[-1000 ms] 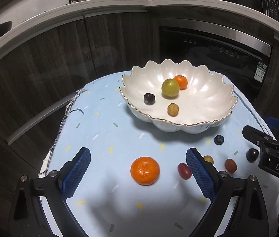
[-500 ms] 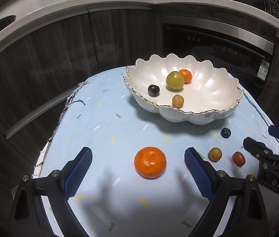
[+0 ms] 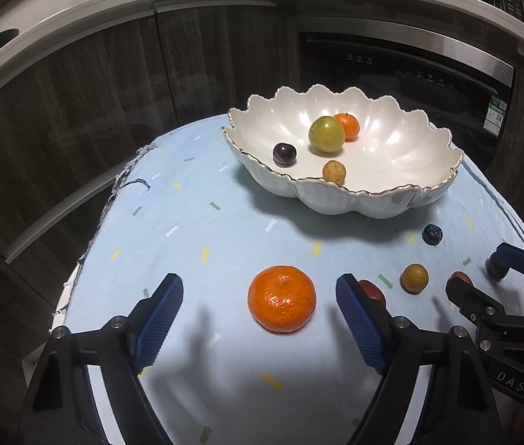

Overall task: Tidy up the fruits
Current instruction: 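Grasp the large mandarin with the left tool while the right tool grasps the red-brown oval fruit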

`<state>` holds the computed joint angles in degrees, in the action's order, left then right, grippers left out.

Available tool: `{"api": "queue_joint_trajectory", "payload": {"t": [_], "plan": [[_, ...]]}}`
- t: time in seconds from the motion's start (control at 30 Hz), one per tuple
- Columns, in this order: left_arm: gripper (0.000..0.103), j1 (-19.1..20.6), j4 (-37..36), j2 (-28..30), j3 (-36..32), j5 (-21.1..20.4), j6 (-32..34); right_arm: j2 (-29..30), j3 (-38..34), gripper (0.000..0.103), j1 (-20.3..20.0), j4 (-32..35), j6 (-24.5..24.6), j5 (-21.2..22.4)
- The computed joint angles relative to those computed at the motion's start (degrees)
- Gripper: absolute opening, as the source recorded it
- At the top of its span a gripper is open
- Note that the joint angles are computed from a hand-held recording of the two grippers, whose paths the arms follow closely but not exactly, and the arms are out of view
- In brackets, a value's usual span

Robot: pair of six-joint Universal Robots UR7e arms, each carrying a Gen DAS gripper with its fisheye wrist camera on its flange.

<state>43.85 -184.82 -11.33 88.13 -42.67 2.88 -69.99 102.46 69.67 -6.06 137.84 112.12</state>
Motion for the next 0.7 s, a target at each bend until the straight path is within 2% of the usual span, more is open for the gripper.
{"api": "queue_joint_trajectory", "payload": {"t": [0.13, 0.33, 0.7], "plan": [[0.077, 0.33, 1.41, 0.3, -0.72, -0.07, -0.61, 0.81, -0.84, 0.063, -0.28, 1.71, 0.41, -0.15], [0.072, 0.71, 2.51, 0.71, -1.51, -0.58, -0.35, 1.9, -2.12, 0.053, -0.77, 4.12, 1.33, -0.6], [0.062, 1.57, 7.53, 1.16, -3.13, -1.48, -2.65, 3.06, -3.61, 0.046, -1.09, 6.18, 2.09, -0.54]]}}
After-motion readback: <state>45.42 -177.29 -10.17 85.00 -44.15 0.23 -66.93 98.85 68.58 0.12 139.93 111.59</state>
